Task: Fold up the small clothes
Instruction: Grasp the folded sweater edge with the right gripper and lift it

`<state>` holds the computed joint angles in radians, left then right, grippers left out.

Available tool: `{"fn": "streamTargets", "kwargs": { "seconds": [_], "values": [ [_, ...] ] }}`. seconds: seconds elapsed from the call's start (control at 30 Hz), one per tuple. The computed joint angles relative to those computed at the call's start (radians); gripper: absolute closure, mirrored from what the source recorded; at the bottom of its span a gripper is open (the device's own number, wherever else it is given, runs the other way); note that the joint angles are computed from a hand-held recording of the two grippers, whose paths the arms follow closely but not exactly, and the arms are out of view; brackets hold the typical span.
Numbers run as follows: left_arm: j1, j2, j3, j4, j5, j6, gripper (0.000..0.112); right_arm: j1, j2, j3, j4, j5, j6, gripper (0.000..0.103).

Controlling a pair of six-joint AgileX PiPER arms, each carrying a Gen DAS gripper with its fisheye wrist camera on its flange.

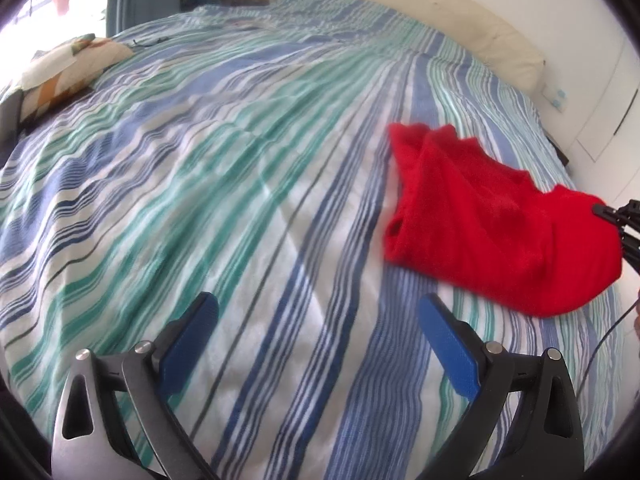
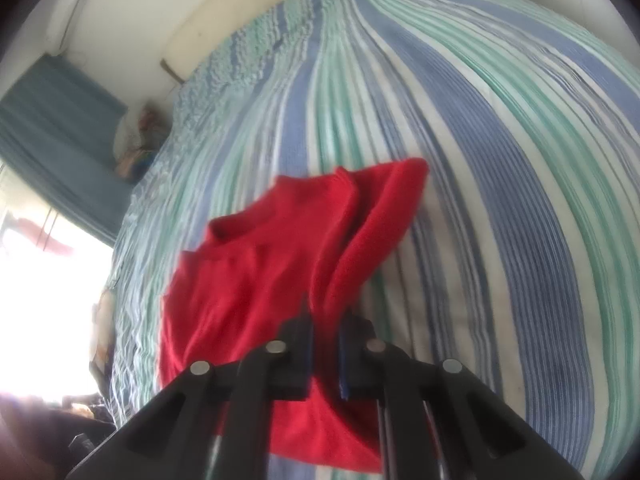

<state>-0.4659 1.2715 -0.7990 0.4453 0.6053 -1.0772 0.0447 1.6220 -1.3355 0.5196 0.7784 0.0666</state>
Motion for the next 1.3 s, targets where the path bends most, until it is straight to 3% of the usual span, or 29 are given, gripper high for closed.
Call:
{"fn": "streamTargets", "kwargs": {
  "seconds": [0.13, 0.33, 0.4, 0.43, 0.5, 0.63, 0.73, 0.83, 0.9, 1.03, 1.17, 1.3],
  "values": [
    [0.055, -0.031, 0.018, 0.044, 0.025, -0.035, 0.012, 0.178, 0.095, -0.285, -0.041, 0.107, 0.087, 0.094],
    [0.157, -0.051, 0.044, -0.026, 0.002, 0.03, 0.012, 0.437, 0.405, -0.712, -0.178, 0.236, 0.216, 0.092],
    [0.172, -0.054, 0.046, -0.027, 0.004, 0.035, 0.012, 0.469, 0.519, -0.811, -0.133, 0.276, 0.234, 0.083],
    [0.181, -0.057, 0.046, -0.031, 0.003, 0.04, 0.012, 0.466, 0.562, -0.829, -0.072, 0.291, 0.231, 0.072],
    [0.199, -0.068, 0.052, -0.041, -0.003, 0.045, 0.012, 0.465, 0.576, -0.764, 0.041, 0.244, 0.224, 0.064],
    [0.238, -0.085, 0.058, -0.085, -0.021, 0.081, 0.012, 0.439, 0.464, -0.568, 0.246, 0.135, 0.026, 0.064],
    [0.251, -0.083, 0.056, -0.117, -0.038, 0.105, 0.012, 0.425, 0.354, -0.502, 0.143, 0.115, -0.03, 0.064],
    [0.228, -0.072, 0.048, -0.1, -0.033, 0.088, 0.012, 0.423, 0.265, -0.416, -0.061, 0.056, 0.06, 0.064],
    [0.206, -0.062, 0.047, -0.076, -0.026, 0.063, 0.012, 0.422, 0.271, -0.4, -0.143, 0.082, 0.13, 0.064],
    [0.165, -0.054, 0.047, -0.015, -0.008, 0.006, 0.012, 0.519, 0.317, -0.341, -0.113, 0.007, 0.064, 0.068],
    [0.141, -0.045, 0.045, 0.023, 0.004, -0.023, 0.012, 0.666, 0.443, -0.413, -0.253, 0.022, 0.114, 0.068],
    [0.13, -0.047, 0.043, 0.021, 0.005, -0.015, 0.012, 0.687, 0.442, -0.45, -0.327, 0.039, 0.132, 0.068]
  ]
}}
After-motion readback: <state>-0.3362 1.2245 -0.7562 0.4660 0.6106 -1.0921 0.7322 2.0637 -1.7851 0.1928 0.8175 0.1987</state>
